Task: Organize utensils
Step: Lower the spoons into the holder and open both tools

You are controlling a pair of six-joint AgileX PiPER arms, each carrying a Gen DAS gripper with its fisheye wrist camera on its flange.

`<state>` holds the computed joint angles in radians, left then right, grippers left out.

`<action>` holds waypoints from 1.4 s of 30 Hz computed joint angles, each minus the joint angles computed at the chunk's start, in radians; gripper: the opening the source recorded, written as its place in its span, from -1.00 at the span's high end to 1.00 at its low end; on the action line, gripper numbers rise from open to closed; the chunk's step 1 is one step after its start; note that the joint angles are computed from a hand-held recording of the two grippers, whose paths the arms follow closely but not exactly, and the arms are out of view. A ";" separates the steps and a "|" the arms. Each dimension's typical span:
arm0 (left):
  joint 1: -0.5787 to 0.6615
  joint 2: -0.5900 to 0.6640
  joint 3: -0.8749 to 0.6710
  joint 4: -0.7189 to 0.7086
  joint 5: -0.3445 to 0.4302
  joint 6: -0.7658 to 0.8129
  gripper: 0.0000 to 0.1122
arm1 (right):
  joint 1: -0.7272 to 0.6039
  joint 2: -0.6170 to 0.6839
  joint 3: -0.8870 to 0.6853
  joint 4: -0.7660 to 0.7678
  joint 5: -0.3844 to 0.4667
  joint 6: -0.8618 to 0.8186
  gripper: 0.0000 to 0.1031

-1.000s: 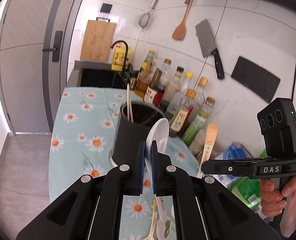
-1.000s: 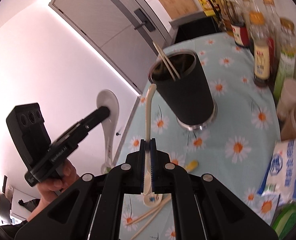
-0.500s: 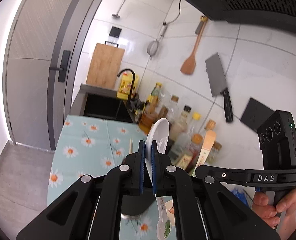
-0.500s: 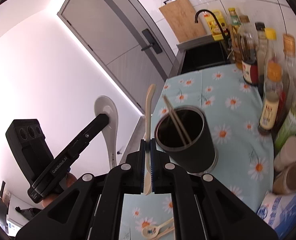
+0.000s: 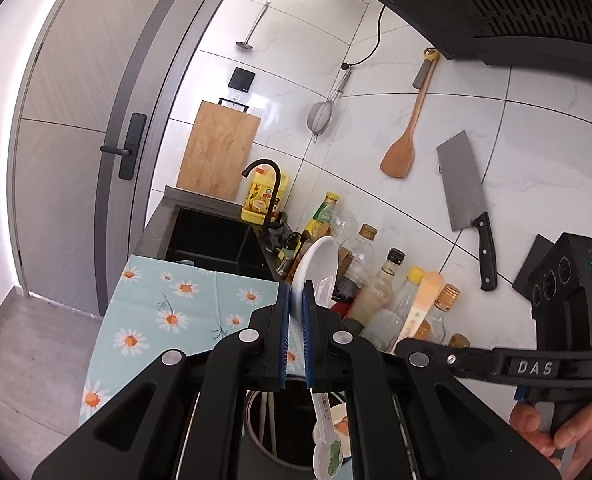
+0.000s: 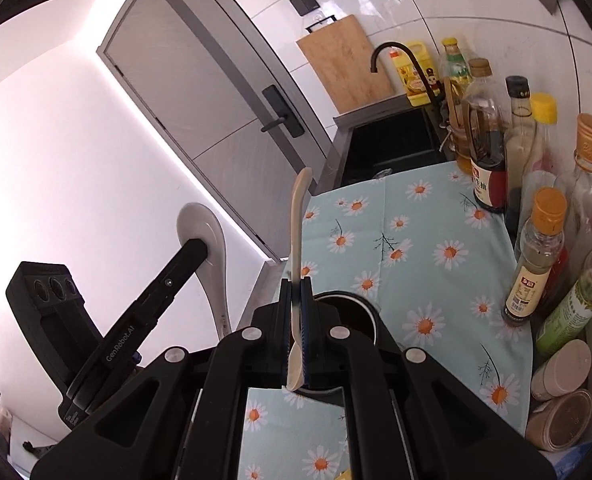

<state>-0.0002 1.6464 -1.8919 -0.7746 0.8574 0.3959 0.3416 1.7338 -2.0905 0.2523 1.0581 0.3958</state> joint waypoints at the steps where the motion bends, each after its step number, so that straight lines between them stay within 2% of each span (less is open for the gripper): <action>1: -0.005 0.008 -0.007 0.004 -0.003 -0.002 0.91 | -0.001 0.006 -0.002 0.000 -0.003 -0.001 0.90; 6: -0.038 0.049 -0.042 0.046 -0.037 -0.024 0.91 | -0.012 0.038 -0.021 0.004 -0.007 -0.005 0.90; 11: -0.048 0.075 -0.028 0.028 -0.063 -0.008 0.91 | -0.026 0.060 -0.025 0.020 0.001 -0.007 0.90; 16: -0.068 0.074 0.038 0.025 -0.115 0.027 0.91 | -0.029 0.069 -0.004 0.026 -0.003 -0.015 0.90; 20: -0.084 0.079 0.061 0.035 -0.128 0.038 0.91 | -0.029 0.083 0.005 0.034 0.014 -0.008 0.90; 24: -0.092 0.072 0.087 0.029 -0.128 0.052 0.89 | -0.025 0.083 0.030 0.047 0.007 -0.008 0.89; 26: -0.093 0.074 0.084 0.039 -0.104 0.049 0.86 | -0.033 0.079 0.045 0.069 0.005 -0.007 0.83; 27: -0.096 0.069 0.091 0.052 -0.105 0.048 0.86 | -0.041 0.077 0.052 0.095 0.007 -0.018 0.59; 28: -0.099 0.061 0.103 0.061 -0.111 0.050 0.85 | -0.048 0.076 0.053 0.114 0.010 -0.037 0.49; 31: -0.097 0.047 0.115 0.078 -0.109 0.034 0.72 | -0.055 0.062 0.059 0.104 0.014 -0.016 0.49; 38: -0.088 0.020 0.119 0.089 -0.086 0.022 0.71 | -0.071 0.021 0.090 0.127 0.011 -0.015 0.49; 42: -0.080 0.002 0.117 0.108 -0.076 0.003 0.64 | -0.070 -0.017 0.140 0.134 -0.007 -0.010 0.49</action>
